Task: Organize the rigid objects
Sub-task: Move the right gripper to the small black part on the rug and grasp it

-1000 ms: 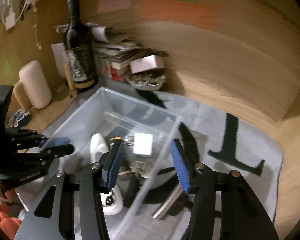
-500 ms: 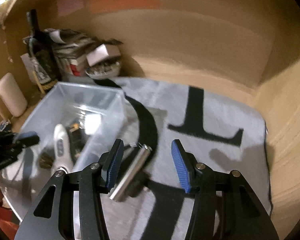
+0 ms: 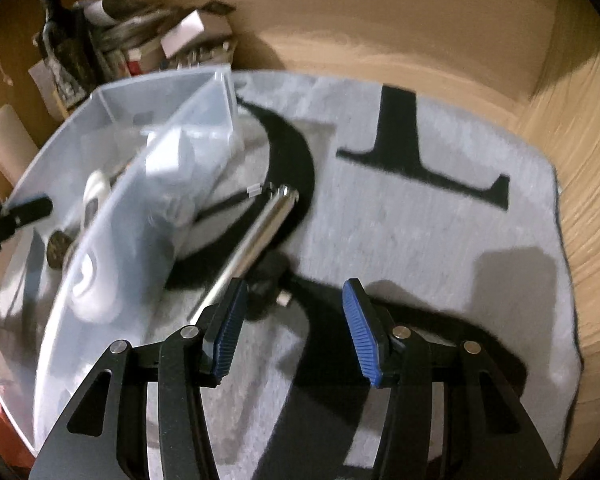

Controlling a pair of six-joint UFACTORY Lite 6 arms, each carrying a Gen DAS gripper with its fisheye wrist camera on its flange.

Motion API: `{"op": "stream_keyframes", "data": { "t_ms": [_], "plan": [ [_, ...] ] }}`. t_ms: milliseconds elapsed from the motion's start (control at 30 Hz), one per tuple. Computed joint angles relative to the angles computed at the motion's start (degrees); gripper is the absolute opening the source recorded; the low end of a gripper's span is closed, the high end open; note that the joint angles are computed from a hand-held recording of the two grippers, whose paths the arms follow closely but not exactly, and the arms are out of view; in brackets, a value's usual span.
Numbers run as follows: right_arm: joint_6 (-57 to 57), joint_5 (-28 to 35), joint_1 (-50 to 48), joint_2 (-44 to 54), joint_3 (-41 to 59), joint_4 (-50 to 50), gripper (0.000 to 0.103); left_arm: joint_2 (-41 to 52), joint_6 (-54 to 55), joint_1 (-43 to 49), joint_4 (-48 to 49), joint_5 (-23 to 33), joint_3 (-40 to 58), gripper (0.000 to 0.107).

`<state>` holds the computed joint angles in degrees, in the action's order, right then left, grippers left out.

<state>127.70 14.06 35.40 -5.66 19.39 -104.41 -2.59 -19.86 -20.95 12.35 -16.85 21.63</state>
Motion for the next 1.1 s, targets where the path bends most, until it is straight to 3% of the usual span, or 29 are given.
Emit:
{"op": "stream_keyframes", "data": {
  "t_ms": [233, 400, 467, 533, 600, 833, 1100],
  "plan": [
    [11.09, -1.09, -0.17, 3.24, 1.65, -11.47, 0.046, -0.03, -0.02, 0.01, 0.03, 0.01, 0.00, 0.015],
    [8.29, 2.26, 2.00, 6.95, 4.34, -8.09, 0.045, -0.07, 0.21, -0.15, -0.29, 0.08, 0.00, 0.015],
    [8.84, 2.62, 1.53, 7.13, 4.54, -9.06, 0.039, -0.02, 0.17, -0.07, -0.19, -0.01, -0.02, 0.015],
    [8.95, 2.39, 0.77, 6.79, 4.57, -9.85, 0.025, -0.01, 0.04, -0.08, -0.12, -0.08, -0.03, 0.015],
    [9.51, 2.50, 0.61, 6.77, 4.56, -10.59, 0.024, 0.00, 0.01, -0.05, -0.10, -0.06, -0.02, 0.015],
    [6.44, 3.26, 0.85, 4.01, 3.55, -6.82, 0.024, -0.03, 0.11, -0.05, -0.17, -0.08, -0.07, 0.015],
    [-8.57, 6.31, 3.46, -6.60, 2.01, 8.79, 0.024, -0.04, 0.15, -0.07, -0.24, -0.10, -0.10, 0.015]
  ]
}}
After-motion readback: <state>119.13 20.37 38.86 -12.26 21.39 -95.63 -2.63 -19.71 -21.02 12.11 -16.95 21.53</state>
